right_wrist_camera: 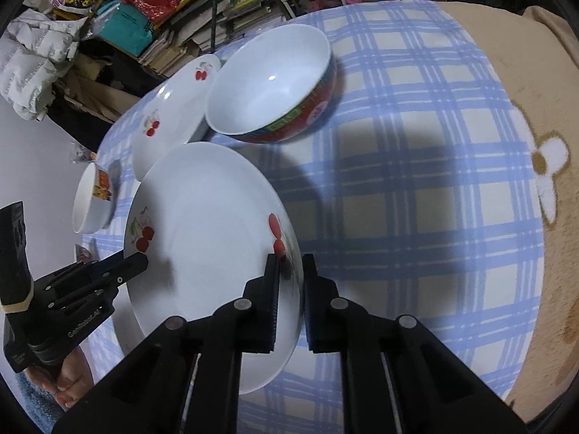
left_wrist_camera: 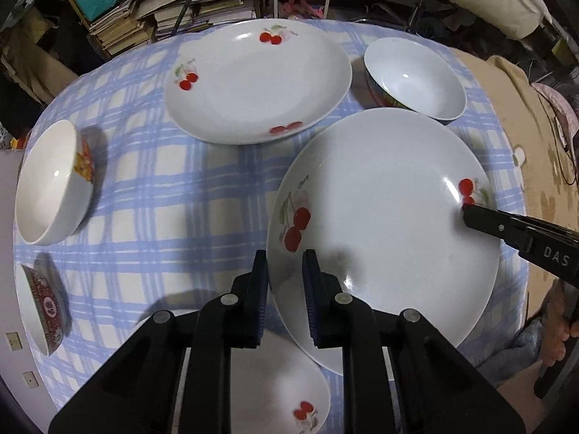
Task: Organize plates and bowls
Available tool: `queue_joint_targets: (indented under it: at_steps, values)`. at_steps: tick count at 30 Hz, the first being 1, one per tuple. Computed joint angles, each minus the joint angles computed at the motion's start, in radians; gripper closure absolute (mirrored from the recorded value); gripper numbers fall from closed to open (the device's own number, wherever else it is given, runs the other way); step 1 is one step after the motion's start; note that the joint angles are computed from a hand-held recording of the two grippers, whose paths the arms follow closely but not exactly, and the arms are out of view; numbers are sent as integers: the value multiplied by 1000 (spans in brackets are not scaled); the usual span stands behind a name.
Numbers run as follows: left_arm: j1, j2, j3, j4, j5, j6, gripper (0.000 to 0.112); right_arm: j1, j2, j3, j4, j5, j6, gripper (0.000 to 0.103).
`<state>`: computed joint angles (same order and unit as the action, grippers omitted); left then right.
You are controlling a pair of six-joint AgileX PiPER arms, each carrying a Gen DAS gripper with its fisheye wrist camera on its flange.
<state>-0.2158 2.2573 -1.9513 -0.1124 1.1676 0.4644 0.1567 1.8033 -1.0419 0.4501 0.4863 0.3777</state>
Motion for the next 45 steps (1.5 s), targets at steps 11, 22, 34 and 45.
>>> queue_joint_targets:
  at_steps: [11,22,34,45]
  values:
    - [120,-154,131,-43,-7,73,94,142,-21,-78,-200,12,191,88]
    - [260,-219,184,-48,-24,122,92,300,41,-205,-309,20,351,88]
    - [401,-286,322,-54,-88,190,92,410,137,-360,-408,67,401,88]
    - [486,-298,432,-78,-150,221,92,494,224,-476,-530,150,473,87]
